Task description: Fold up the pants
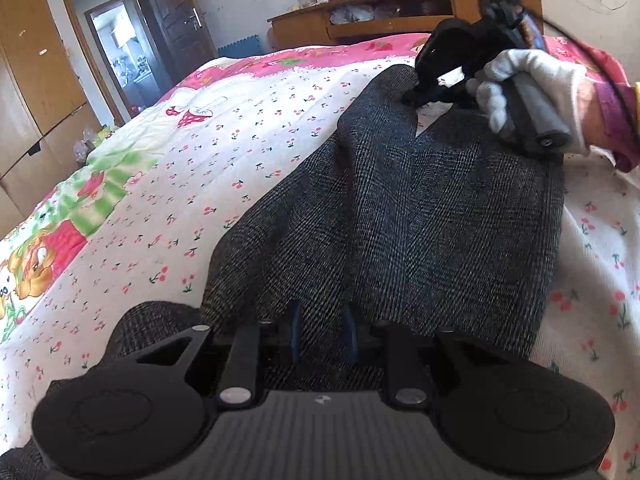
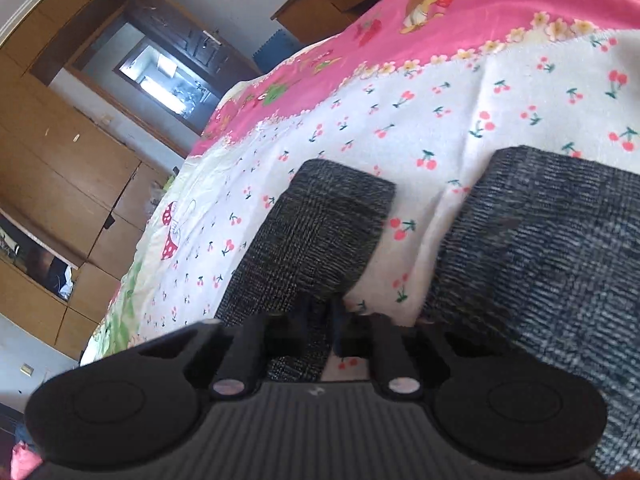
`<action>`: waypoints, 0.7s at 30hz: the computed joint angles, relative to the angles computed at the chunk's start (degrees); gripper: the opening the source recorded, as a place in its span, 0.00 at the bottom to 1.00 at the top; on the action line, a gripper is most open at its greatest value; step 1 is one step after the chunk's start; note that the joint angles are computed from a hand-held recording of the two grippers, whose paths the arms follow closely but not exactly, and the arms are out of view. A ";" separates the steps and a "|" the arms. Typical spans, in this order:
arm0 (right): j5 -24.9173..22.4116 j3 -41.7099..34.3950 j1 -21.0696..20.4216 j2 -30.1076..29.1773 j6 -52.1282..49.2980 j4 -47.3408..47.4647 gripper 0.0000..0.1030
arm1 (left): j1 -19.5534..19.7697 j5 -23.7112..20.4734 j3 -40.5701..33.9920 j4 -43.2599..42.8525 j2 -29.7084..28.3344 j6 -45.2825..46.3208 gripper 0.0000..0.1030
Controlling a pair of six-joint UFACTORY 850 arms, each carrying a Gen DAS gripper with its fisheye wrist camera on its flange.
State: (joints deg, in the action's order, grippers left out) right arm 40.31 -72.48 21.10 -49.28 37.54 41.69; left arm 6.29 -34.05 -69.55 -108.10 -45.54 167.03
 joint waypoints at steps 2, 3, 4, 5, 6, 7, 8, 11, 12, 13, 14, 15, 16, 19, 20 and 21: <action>0.63 2.05 0.17 2.07 -0.56 0.10 0.06 | 0.15 -0.24 0.24 0.49 0.53 0.34 0.36; 1.30 3.11 0.31 3.04 -0.79 -0.18 0.06 | -0.01 -0.53 0.22 0.01 0.57 0.71 0.37; 1.23 3.68 0.42 3.78 -1.53 0.03 0.06 | 0.03 -0.91 0.30 -0.45 0.62 1.09 0.37; 0.43 4.09 0.46 4.37 -2.32 0.03 0.07 | 0.14 -1.19 0.73 -1.23 0.84 1.70 0.37; -0.56 4.08 0.64 4.60 -3.66 1.76 0.11 | 0.18 -1.23 1.20 -2.03 1.04 2.19 0.37; -0.47 4.29 1.01 4.64 -4.43 3.70 0.11 | 0.23 -1.08 1.22 -1.86 0.97 1.65 0.37; -0.18 4.59 1.24 4.60 -4.44 4.75 0.11 | 0.29 -0.87 1.33 -0.83 1.01 0.46 0.37; -0.73 4.05 0.82 3.45 -1.65 4.11 0.33 | 0.31 -0.76 1.91 -0.33 1.10 1.92 0.39; -0.98 3.35 0.61 2.83 -1.06 3.33 0.40 | 0.25 -0.67 2.16 -1.15 1.14 3.17 0.39; -1.40 2.14 0.54 2.05 -2.46 4.18 0.41 | 0.21 -0.59 2.25 -1.36 1.18 3.25 0.40; -1.83 0.74 0.46 1.19 -4.31 5.22 0.41 | 0.18 -0.57 2.09 -1.03 1.06 2.40 0.40; -2.08 -0.41 0.34 0.39 -4.78 5.43 0.41 | 0.14 -0.57 1.87 -0.63 0.90 1.48 0.40; -2.07 -1.44 0.13 -0.41 -4.19 4.94 0.41 | 0.05 -0.59 1.63 -0.55 0.71 0.91 0.41; -1.41 -3.82 -0.21 -2.09 -4.60 5.42 0.36 | -0.30 -0.59 0.92 -0.68 0.23 -0.36 0.42; -2.07 -4.33 -0.48 -2.36 -4.74 5.45 0.30 | -0.43 -0.50 0.70 -0.67 0.12 -1.02 0.42; -2.58 -4.45 -0.78 -2.42 -4.09 4.93 0.17 | -0.55 -0.42 0.54 -0.65 0.08 -1.64 0.42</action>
State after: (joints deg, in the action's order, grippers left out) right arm 37.73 -76.92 20.32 -51.71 33.45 46.62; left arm 5.73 -34.47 -69.01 -108.75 -45.46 165.39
